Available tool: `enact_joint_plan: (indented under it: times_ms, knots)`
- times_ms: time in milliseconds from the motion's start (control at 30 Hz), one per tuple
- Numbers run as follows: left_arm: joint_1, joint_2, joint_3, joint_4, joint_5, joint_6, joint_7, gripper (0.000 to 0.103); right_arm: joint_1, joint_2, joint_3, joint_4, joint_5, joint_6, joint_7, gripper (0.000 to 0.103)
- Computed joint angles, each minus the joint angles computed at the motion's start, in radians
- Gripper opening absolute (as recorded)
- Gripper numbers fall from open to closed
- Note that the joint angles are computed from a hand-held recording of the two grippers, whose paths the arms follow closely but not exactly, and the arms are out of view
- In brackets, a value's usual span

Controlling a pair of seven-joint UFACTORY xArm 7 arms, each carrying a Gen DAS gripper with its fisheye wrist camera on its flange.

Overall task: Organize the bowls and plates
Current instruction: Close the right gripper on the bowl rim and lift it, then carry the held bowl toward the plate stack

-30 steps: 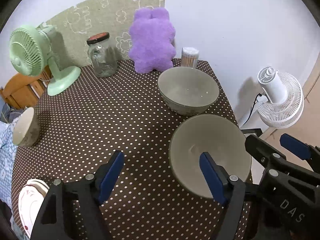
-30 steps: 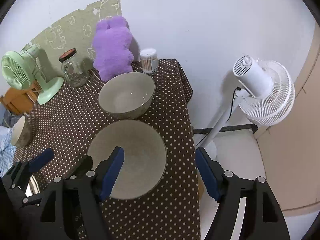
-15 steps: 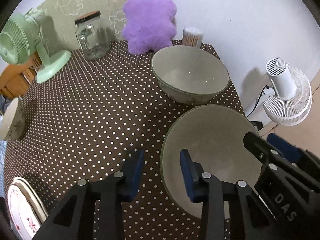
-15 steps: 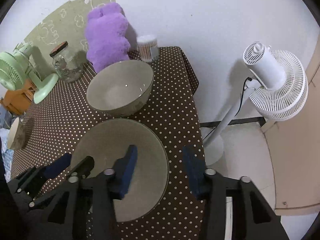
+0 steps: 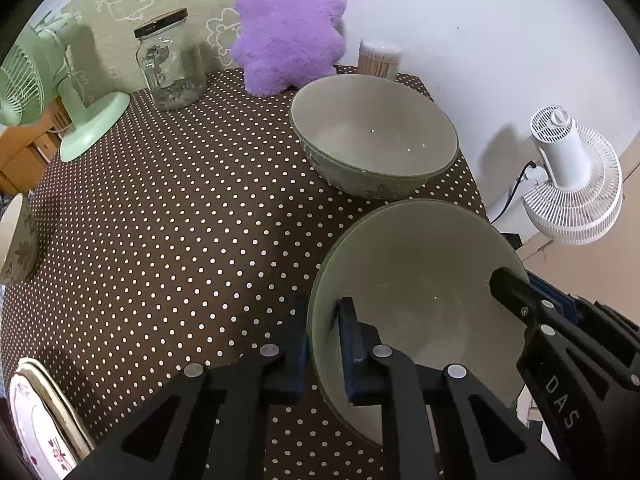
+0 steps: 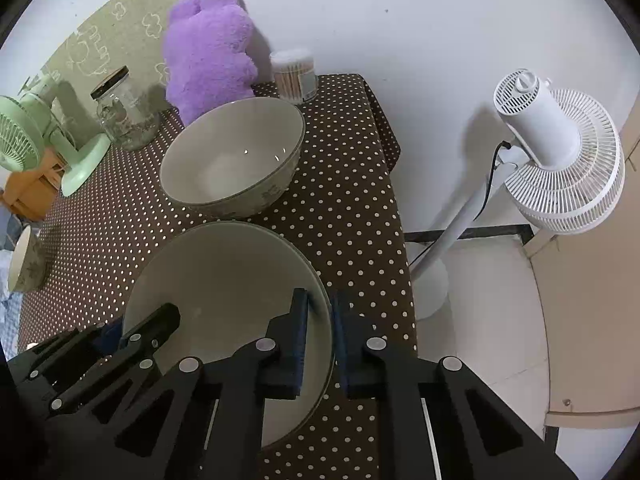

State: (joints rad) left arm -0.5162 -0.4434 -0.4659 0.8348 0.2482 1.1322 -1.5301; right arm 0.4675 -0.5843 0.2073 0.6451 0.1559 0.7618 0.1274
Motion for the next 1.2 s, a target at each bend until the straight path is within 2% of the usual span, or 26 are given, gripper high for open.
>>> enact_joint_plan:
  times_ms: [533,967,1200]
  knots:
    - [-0.051,-0.094,-0.049,0.013,-0.062,0.121,-0.001,0.011,0.041,-0.169,0.042,-0.033,0.005,0.132,0.064,0.015]
    - [-0.113,-0.265,-0.114,-0.031,-0.173,0.236,-0.013,0.011,0.127,-0.349,0.144,-0.04,0.031,0.301,0.22,0.015]
    - [-0.15,-0.352,-0.153,-0.065,-0.255,0.29,-0.018,0.011,0.184,-0.398,0.198,-0.045,0.061,0.374,0.304,0.015]
